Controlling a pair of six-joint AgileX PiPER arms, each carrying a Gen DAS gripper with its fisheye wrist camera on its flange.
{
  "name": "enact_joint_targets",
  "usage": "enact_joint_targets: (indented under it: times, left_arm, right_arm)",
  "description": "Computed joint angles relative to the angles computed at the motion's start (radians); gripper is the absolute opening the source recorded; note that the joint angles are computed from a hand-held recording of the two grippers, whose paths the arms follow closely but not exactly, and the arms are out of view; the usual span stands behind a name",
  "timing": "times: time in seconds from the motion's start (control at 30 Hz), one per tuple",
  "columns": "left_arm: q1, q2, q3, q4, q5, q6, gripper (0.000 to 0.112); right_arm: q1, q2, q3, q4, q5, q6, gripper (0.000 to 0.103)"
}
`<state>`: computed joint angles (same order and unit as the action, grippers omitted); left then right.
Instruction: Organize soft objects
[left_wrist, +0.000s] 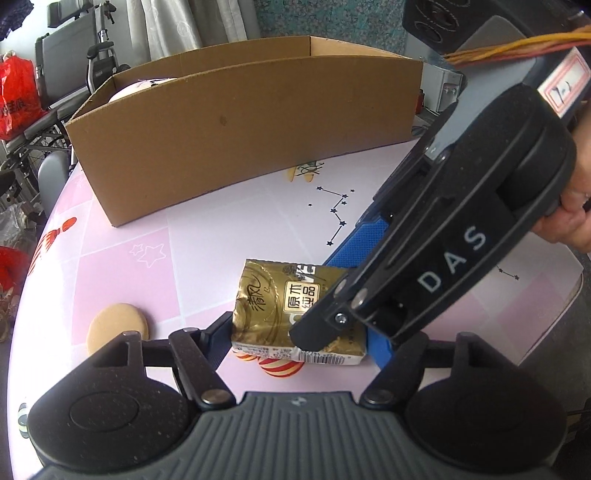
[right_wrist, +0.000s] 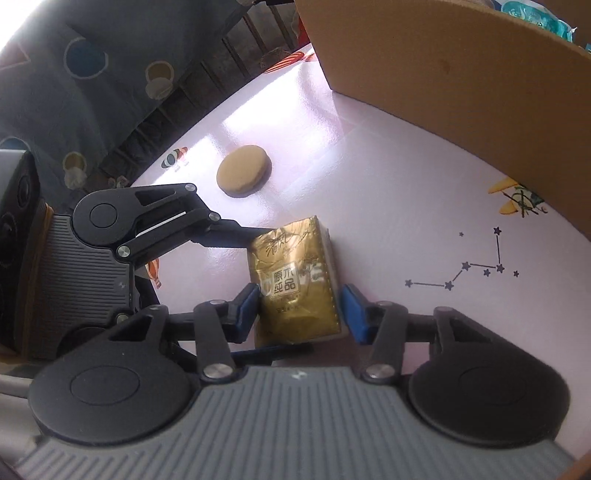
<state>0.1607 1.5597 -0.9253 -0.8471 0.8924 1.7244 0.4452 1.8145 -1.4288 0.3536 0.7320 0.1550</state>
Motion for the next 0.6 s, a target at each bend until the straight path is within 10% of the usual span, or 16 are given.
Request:
enact_joint_targets:
  times: [0.6]
  left_arm:
    - [-0.282, 0.024, -0.484, -0.026, 0.108, -0.334, 0.073]
  right_arm:
    - [-0.204, -0.316, -0.077, -0.176, 0.098, -0.009, 0.045]
